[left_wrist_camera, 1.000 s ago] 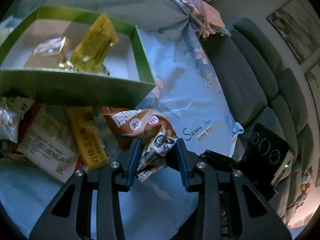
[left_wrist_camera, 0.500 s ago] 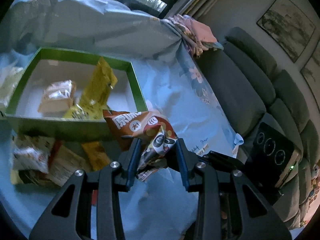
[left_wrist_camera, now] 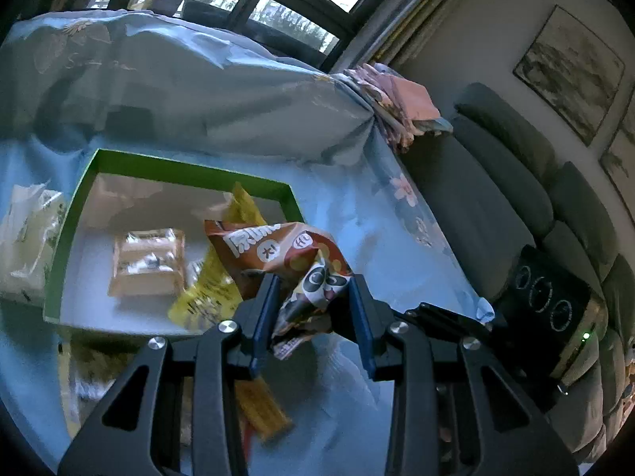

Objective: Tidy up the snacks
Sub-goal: 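Lift and carry the panda bag with both grippers into the green box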

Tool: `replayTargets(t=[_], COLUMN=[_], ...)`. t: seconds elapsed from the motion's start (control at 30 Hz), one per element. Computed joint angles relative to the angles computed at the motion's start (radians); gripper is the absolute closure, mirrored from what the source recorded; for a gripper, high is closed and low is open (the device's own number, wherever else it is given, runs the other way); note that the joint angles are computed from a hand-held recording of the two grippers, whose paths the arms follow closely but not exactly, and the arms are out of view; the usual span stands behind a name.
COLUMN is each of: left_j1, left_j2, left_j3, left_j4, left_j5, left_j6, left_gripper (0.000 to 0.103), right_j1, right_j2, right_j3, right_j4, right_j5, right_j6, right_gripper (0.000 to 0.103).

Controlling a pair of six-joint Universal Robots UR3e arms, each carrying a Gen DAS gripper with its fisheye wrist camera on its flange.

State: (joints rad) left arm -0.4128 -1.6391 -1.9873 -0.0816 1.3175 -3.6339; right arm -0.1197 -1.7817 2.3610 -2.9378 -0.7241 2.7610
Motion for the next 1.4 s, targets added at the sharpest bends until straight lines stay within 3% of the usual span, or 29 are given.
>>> replayTargets(t=[0.3,0.67,0.97,1.4], left_j1=[0.11,0.249,0.276,0.255], left_j2=[-0.063,-0.09,-0.114,-0.125], left_j3=[-0.023,-0.108,-0.12,-0.098], left_j4=[0.073,0.171,0.156,0.118], left_j5=[-0.074,-0.19,-0.181,-0.138], left_j6=[0.019,0.014,-0.008,0.009], left_gripper=[0.068,0.068,0.068,0.068], right_j1=[0.149,0.264,0.331,0.346], right_j2=[0.246,0.429,0.541,0.566], right_j3=[-0.161,-0.35,-0.485,-0.519], right_j4=[-0.148,-0.134,-0.057,-0.016], right_j5=[-0.163,-0.274,-0.351,-0.379], right_j6=[0.109,0.136,0.136,0.147], right_gripper=[0.089,0.089,0.089,0.089])
